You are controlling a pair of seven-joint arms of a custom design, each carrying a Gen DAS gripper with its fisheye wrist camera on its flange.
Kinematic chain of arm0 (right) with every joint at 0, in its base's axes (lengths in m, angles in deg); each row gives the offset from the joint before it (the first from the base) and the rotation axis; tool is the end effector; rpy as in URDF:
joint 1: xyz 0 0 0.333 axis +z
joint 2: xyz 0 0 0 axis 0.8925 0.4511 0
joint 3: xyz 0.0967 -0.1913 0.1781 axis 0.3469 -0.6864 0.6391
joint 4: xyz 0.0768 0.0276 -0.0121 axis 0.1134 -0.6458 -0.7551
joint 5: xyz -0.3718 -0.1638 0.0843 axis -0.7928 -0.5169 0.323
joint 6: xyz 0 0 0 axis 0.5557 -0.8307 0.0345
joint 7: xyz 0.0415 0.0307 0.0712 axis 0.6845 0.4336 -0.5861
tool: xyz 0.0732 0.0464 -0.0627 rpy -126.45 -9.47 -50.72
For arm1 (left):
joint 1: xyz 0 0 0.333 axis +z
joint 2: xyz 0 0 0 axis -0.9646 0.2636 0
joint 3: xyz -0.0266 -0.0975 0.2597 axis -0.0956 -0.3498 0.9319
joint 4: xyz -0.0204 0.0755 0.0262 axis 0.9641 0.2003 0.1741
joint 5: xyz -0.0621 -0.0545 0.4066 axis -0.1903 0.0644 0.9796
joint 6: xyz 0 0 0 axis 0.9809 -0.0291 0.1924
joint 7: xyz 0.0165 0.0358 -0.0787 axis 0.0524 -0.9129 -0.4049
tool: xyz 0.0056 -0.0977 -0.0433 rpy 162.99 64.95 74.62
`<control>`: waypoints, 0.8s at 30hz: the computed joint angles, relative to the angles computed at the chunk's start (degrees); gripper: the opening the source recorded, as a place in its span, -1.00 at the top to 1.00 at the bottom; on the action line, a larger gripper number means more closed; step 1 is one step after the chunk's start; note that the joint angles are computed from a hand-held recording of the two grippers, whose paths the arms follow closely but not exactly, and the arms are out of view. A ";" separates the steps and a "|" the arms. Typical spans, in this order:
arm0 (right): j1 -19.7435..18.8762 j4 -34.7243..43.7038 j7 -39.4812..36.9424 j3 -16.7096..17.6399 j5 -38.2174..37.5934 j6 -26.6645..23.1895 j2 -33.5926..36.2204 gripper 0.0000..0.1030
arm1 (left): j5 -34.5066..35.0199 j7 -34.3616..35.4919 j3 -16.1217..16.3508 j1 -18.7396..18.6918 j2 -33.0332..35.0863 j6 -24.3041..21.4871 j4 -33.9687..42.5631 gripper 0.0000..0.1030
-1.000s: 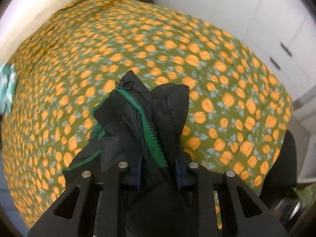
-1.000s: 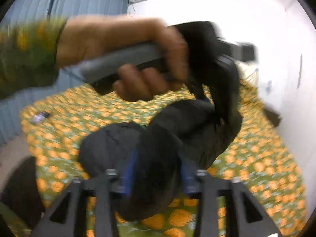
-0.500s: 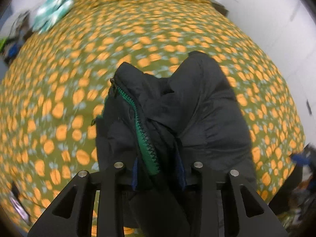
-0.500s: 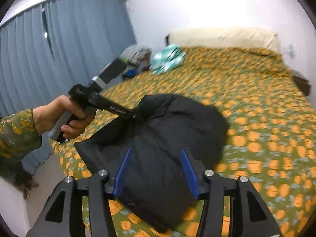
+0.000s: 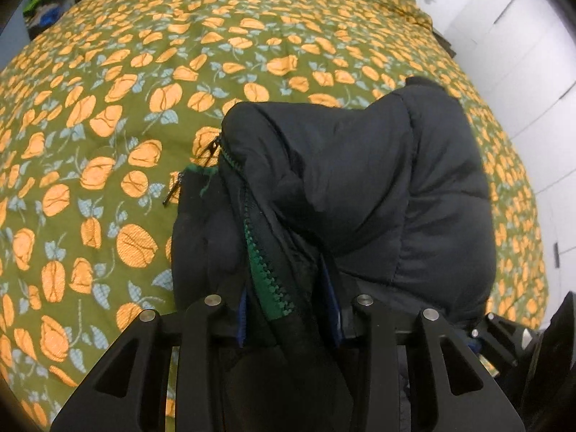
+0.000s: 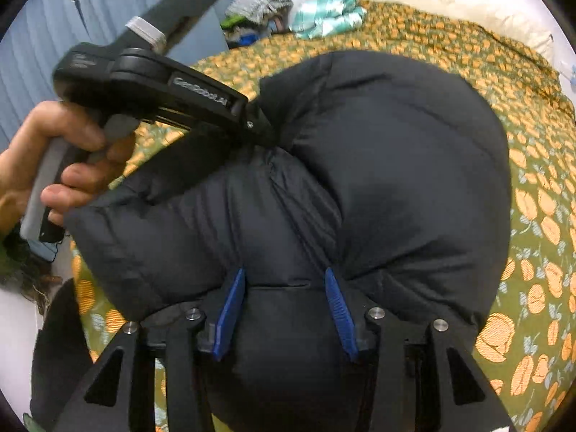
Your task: Fold large clothes
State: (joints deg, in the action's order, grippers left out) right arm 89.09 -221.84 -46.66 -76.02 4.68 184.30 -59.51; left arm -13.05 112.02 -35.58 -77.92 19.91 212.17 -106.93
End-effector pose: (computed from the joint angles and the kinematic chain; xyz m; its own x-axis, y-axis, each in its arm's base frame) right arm 0.4370 0.1794 0.2943 0.5284 -0.8298 -0.1797 -0.7515 -0.3587 -0.5537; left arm 0.5500 -0.0879 0.3406 -0.1656 -0.9570 0.2383 -0.9310 0.0719 -0.3579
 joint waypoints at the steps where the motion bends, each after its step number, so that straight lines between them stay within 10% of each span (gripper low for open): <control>1: -0.24 0.69 0.60 -0.08 -0.41 -0.26 1.09 0.09 | -0.54 0.36 0.06 0.04 0.52 0.71 -0.14 0.33; 5: -2.11 0.98 8.32 1.45 -8.61 -1.01 1.54 0.08 | -5.83 3.42 -0.09 0.55 1.34 1.98 -0.78 0.33; 9: -4.09 5.15 15.70 -1.71 -14.35 -14.98 -2.13 0.07 | -14.80 10.25 0.92 1.54 -0.05 -0.87 -1.54 0.33; 13: -6.42 12.30 19.49 -0.97 -17.51 -14.09 -0.29 0.07 | -20.25 14.32 1.42 1.97 0.18 -1.87 -1.73 0.33; 24: -4.50 47.08 48.03 -1.50 -52.93 -27.12 32.47 0.08 | -21.52 16.64 1.58 3.05 2.01 -2.32 -1.38 0.33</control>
State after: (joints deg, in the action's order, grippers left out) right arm 84.59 -174.75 1.37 -77.53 -48.25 157.19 -27.04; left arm -34.57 128.66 -34.00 -74.87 21.92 209.85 -108.31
